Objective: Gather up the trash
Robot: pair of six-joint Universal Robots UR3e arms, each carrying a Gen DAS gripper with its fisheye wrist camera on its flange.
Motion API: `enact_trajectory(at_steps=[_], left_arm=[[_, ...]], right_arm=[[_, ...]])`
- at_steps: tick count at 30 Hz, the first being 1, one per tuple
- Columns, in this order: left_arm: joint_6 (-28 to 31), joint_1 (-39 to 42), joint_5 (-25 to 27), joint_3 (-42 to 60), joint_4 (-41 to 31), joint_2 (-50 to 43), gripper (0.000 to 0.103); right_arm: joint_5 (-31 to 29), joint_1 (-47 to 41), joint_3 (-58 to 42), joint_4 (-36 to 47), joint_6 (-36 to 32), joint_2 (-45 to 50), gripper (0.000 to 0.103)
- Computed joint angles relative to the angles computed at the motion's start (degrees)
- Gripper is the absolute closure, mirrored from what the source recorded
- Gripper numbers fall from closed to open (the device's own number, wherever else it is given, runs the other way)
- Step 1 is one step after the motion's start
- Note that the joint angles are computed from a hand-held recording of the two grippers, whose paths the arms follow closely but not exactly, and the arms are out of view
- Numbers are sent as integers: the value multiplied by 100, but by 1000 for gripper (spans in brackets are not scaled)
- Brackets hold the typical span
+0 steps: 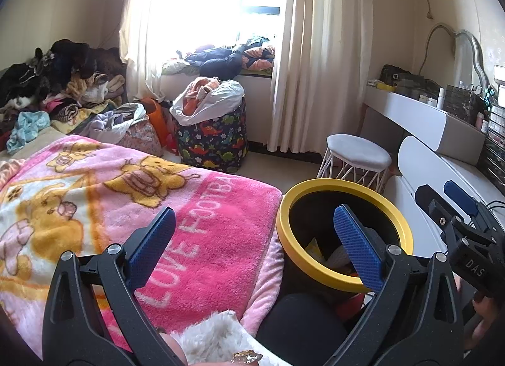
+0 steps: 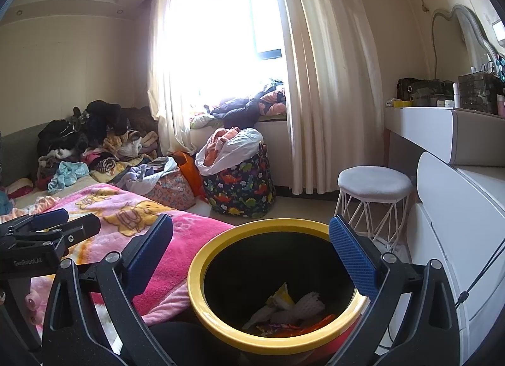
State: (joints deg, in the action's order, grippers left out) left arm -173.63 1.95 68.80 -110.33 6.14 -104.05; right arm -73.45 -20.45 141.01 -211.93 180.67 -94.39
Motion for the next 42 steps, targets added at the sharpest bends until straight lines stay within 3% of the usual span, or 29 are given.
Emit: enact_trajectory(at_steps=[42], left_arm=[[-65, -116, 73, 94, -100, -47, 11]], right_arm=[[102, -108, 40, -15, -11, -15, 6]])
